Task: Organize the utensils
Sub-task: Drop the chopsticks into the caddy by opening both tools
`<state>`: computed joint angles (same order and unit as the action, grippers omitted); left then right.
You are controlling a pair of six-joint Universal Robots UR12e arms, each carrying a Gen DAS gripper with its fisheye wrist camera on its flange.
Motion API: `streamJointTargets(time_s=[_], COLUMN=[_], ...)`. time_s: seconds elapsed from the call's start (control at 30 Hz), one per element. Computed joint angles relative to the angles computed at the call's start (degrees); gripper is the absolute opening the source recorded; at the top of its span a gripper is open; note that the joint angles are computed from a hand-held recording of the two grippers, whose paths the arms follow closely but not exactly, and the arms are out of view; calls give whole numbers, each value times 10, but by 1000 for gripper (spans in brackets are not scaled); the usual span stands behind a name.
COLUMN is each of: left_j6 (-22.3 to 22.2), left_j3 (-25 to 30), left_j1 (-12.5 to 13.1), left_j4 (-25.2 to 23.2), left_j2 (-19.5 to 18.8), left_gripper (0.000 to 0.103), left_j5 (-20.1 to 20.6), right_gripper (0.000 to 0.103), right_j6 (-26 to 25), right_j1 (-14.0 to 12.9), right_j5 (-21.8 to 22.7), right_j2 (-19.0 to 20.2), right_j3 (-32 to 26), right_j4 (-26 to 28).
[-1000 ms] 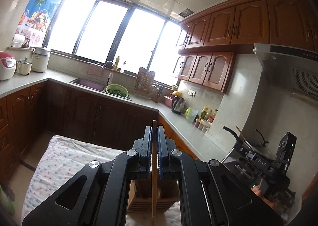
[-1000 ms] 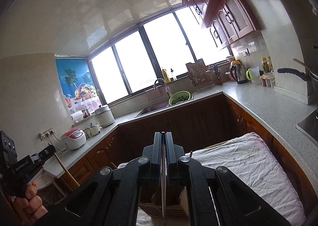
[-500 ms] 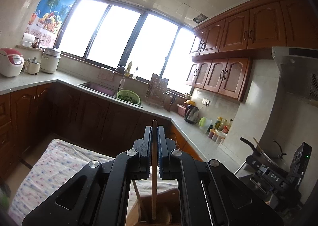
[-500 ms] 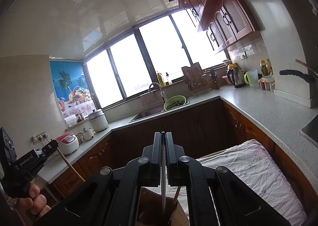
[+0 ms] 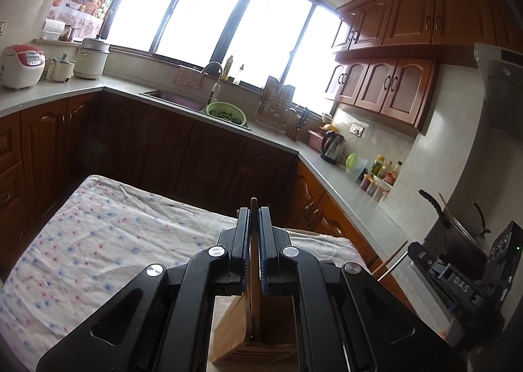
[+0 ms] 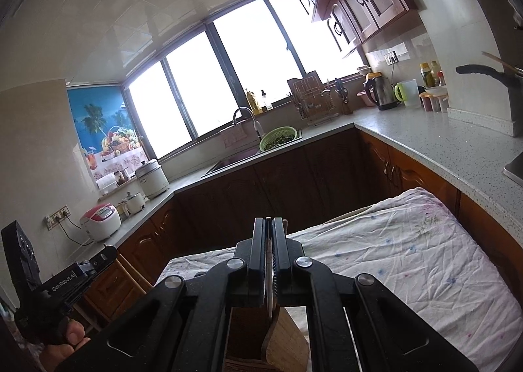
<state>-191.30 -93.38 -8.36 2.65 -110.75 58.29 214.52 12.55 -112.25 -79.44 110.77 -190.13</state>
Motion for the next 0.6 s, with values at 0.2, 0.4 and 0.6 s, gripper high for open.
streamJointTargets(time_s=[0.2, 0.4, 0.6], left_j6=[23, 31, 36], left_j3=[-2, 2, 2], left_j1=[-3, -1, -1], left_j4=[-11, -28, -34], left_j2=[0, 2, 3], left_gripper=[4, 5, 5], left_j5=[4, -1, -1], right_gripper=[4, 4, 5], right_j6=[10, 22, 23], right_j1=[-2, -4, -5], right_j5=[17, 14, 20], right_j2=[4, 0, -2], right_j3=[0, 3, 3], right_j4=[25, 33, 36])
